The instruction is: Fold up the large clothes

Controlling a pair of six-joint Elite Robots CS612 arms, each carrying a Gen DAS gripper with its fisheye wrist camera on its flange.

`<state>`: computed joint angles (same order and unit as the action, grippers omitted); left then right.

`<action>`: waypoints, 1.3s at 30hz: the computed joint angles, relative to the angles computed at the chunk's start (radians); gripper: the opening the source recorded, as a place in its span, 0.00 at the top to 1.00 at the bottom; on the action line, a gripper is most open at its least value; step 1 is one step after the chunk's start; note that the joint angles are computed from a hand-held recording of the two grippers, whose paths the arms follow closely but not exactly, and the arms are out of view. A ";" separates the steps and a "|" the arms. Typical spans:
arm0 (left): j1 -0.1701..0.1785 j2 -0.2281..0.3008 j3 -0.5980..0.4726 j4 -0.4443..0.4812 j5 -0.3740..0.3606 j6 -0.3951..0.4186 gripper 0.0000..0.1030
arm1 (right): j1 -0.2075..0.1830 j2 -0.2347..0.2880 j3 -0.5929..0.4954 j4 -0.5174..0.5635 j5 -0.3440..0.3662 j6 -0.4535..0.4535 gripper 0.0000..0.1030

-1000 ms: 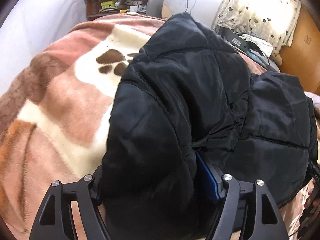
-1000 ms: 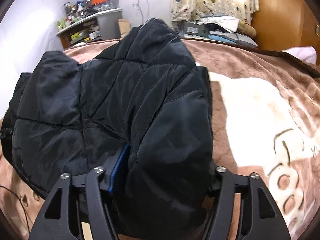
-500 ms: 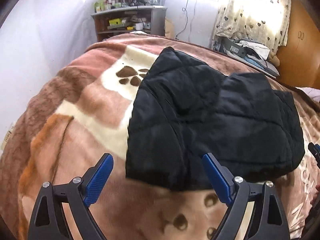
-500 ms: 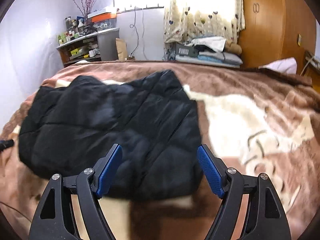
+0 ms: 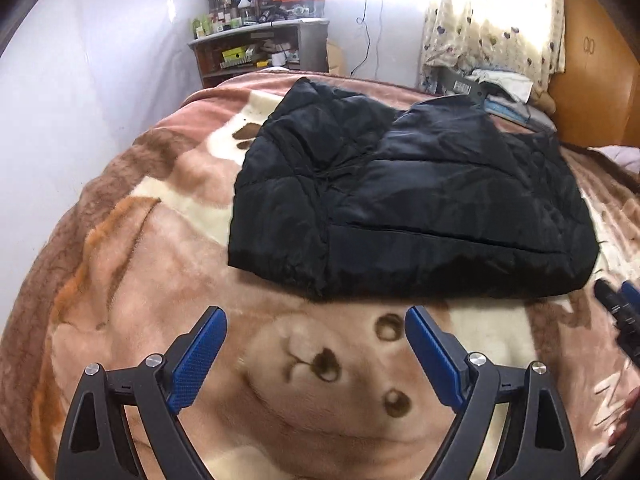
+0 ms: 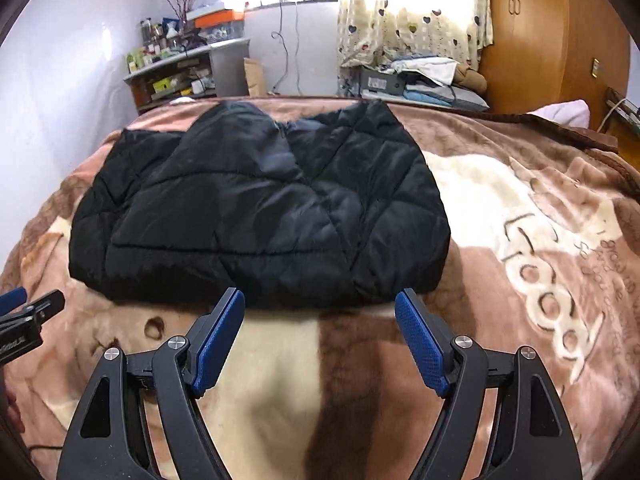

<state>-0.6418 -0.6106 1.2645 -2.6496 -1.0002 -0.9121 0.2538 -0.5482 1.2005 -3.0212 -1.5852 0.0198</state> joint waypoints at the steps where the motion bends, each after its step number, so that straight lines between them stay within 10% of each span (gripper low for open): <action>1: -0.006 -0.001 0.003 -0.001 0.007 -0.012 0.12 | 0.002 -0.002 0.006 -0.002 -0.001 0.006 0.25; 39: -0.063 -0.004 0.007 -0.083 0.082 0.045 0.12 | 0.007 -0.052 0.115 -0.098 -0.047 0.034 0.25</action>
